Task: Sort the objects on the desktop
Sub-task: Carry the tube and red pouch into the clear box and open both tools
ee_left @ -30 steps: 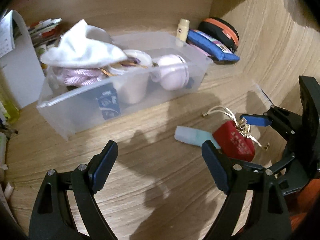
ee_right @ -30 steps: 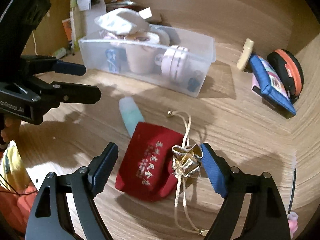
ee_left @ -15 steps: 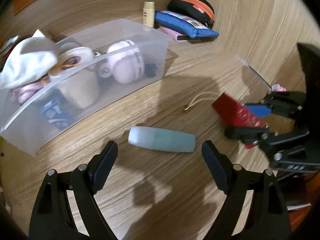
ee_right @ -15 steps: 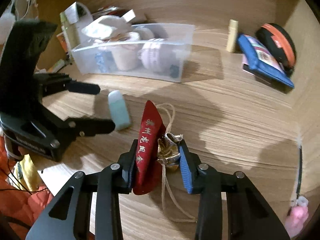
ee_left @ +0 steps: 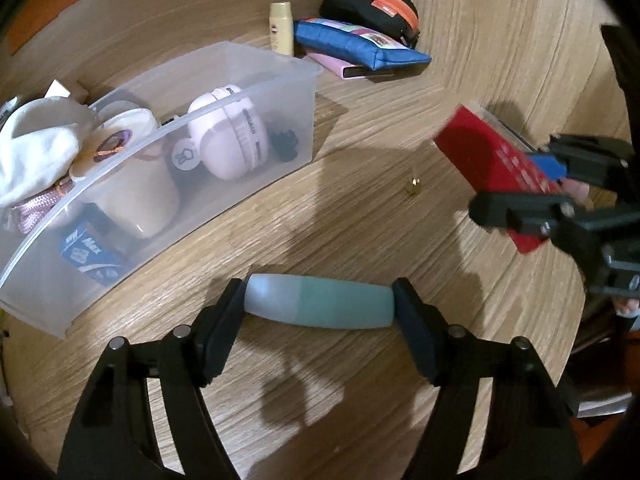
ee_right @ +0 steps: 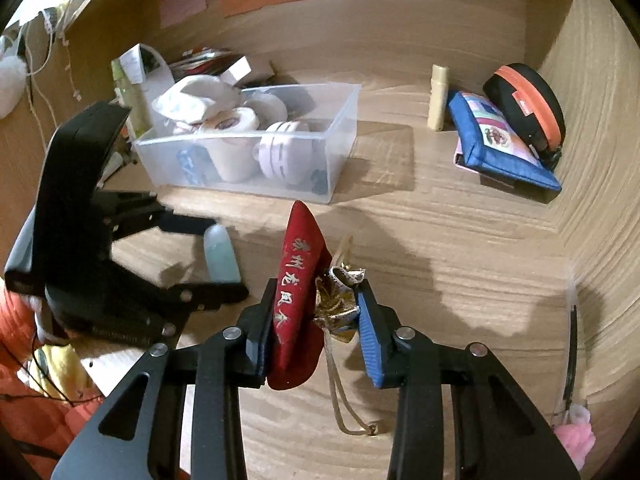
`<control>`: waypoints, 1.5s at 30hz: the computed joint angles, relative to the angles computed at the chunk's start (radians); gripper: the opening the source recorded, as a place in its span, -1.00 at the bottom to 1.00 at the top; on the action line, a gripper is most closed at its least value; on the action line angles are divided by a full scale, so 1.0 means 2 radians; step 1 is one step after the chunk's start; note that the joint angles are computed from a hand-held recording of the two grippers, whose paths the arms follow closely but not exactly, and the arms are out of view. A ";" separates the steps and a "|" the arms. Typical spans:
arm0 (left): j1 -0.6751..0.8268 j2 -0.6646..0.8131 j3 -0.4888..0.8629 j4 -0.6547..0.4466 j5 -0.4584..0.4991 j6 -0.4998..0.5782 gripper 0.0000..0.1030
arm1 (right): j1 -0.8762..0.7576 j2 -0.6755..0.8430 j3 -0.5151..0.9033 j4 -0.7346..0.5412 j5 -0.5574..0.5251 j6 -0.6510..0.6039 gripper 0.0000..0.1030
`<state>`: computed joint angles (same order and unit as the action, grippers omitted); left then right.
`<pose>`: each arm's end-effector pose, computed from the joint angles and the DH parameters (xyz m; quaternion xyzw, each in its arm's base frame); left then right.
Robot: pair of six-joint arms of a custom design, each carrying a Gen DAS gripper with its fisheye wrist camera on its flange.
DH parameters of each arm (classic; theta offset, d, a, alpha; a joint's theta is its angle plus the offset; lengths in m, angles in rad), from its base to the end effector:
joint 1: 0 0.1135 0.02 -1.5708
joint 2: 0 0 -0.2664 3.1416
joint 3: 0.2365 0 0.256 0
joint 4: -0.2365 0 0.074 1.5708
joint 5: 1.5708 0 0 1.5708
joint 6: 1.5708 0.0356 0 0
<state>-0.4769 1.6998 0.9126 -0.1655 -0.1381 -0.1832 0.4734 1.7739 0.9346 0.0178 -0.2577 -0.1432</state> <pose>0.3005 -0.1498 0.1547 0.1183 0.9432 -0.0362 0.3084 0.3149 0.1715 0.1499 -0.3248 0.8651 0.1776 0.3383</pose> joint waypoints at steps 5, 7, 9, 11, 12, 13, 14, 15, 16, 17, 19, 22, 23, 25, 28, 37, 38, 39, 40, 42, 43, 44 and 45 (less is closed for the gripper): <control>0.003 -0.019 -0.016 0.016 0.001 0.001 0.42 | 0.002 0.003 0.015 0.000 -0.002 0.006 -0.37; 0.007 -0.035 -0.024 0.020 0.003 -0.001 0.42 | 0.004 0.005 0.023 -0.001 0.000 0.006 -0.37; 0.013 -0.053 -0.030 0.023 0.003 -0.003 0.42 | 0.006 0.007 0.032 -0.004 0.002 0.007 -0.37; 0.019 -0.072 -0.032 0.025 0.003 -0.006 0.42 | 0.008 0.010 0.049 -0.011 0.000 0.009 -0.37; 0.025 -0.084 -0.033 0.024 0.003 -0.006 0.42 | 0.010 0.012 0.056 -0.014 -0.001 0.009 -0.37; 0.030 -0.092 -0.032 0.024 0.001 -0.006 0.42 | 0.012 0.014 0.066 -0.016 -0.002 0.009 -0.37; 0.036 -0.103 -0.032 0.024 -0.002 -0.005 0.42 | 0.014 0.016 0.076 -0.017 -0.001 0.009 -0.37; 0.042 -0.110 -0.030 0.024 -0.004 -0.003 0.42 | 0.016 0.018 0.084 -0.019 0.000 0.008 -0.37; 0.048 -0.117 -0.028 0.023 -0.005 -0.002 0.42 | 0.019 0.021 0.094 -0.020 0.001 0.006 -0.37; 0.055 -0.122 -0.024 0.022 -0.004 -0.001 0.42 | 0.022 0.024 0.106 -0.022 0.004 0.005 -0.37; 0.069 -0.138 -0.020 0.019 -0.007 0.001 0.42 | 0.025 0.033 0.132 -0.031 0.001 0.004 -0.37; 0.093 -0.143 -0.004 0.017 -0.005 0.004 0.42 | 0.032 0.048 0.170 -0.044 0.003 0.000 -0.37; 0.100 -0.141 0.004 0.015 -0.002 0.005 0.42 | 0.035 0.053 0.183 -0.049 0.005 -0.001 -0.37; 0.114 -0.135 0.021 0.009 -0.003 0.003 0.42 | 0.041 0.064 0.205 -0.056 0.009 -0.003 -0.37; 0.132 -0.113 0.049 0.001 0.002 -0.003 0.42 | 0.052 0.089 0.246 -0.070 0.017 -0.008 -0.37; 0.160 -0.044 0.100 -0.003 0.012 -0.007 0.42 | 0.072 0.192 0.373 -0.132 0.038 -0.005 -0.37; 0.163 -0.039 0.101 0.000 0.014 -0.008 0.42 | 0.073 0.203 0.386 -0.139 0.042 -0.005 -0.37; 0.167 -0.034 0.100 0.003 0.019 -0.008 0.42 | 0.075 0.218 0.406 -0.151 0.046 -0.005 -0.37; 0.170 -0.030 0.100 0.007 0.023 -0.006 0.42 | 0.075 0.229 0.421 -0.160 0.049 -0.005 -0.37; 0.173 -0.027 0.097 0.012 0.026 -0.003 0.42 | 0.076 0.255 0.459 -0.184 0.054 -0.006 -0.37; 0.174 -0.027 0.097 0.015 0.027 -0.002 0.42 | 0.076 0.270 0.480 -0.197 0.059 -0.007 -0.37; 0.173 -0.022 0.100 0.016 0.026 -0.001 0.42 | 0.077 0.280 0.494 -0.205 0.062 -0.007 -0.37; 0.173 -0.017 0.104 0.017 0.026 0.000 0.42 | 0.078 0.291 0.510 -0.214 0.065 -0.009 -0.37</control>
